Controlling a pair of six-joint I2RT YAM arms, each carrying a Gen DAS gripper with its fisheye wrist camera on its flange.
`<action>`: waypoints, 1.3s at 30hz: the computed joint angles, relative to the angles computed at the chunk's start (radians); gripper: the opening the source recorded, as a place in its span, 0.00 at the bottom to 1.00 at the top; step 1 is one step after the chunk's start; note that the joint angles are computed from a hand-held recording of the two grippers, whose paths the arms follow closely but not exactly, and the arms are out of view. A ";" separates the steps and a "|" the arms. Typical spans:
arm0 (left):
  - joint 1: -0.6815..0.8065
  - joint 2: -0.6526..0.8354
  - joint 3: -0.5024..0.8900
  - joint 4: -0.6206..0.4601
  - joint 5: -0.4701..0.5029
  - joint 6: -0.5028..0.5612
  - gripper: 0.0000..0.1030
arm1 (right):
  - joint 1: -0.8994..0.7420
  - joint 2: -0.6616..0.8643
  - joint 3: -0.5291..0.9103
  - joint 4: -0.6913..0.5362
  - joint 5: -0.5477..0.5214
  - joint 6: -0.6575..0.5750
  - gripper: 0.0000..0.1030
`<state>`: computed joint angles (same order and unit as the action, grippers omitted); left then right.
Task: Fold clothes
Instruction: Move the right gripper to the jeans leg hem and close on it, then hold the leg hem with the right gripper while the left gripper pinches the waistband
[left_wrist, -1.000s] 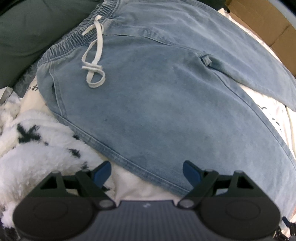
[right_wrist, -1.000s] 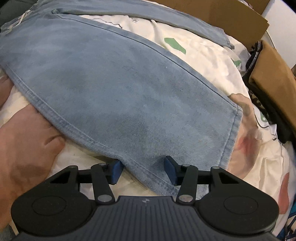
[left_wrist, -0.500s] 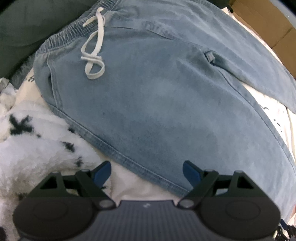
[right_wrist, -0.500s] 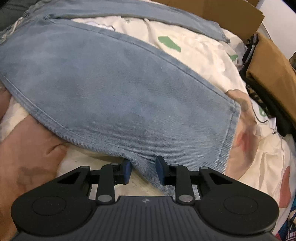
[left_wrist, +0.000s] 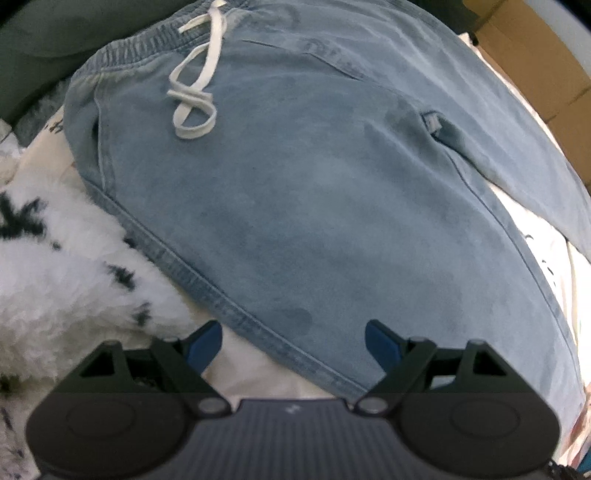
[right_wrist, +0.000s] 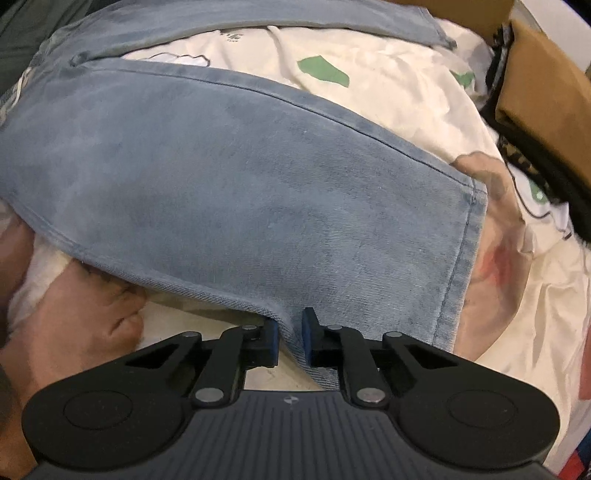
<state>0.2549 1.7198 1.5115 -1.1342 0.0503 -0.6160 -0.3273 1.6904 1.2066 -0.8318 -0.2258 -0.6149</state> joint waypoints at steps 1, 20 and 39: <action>0.004 -0.004 -0.010 0.008 0.003 -0.008 0.83 | -0.003 0.015 0.020 -0.016 -0.004 0.005 0.10; 0.119 -0.119 -0.239 0.244 0.014 -0.218 0.79 | 0.027 0.119 0.305 -0.187 -0.009 0.037 0.07; 0.158 -0.224 -0.384 0.410 0.008 -0.383 0.57 | 0.064 0.149 0.408 -0.221 0.025 0.058 0.06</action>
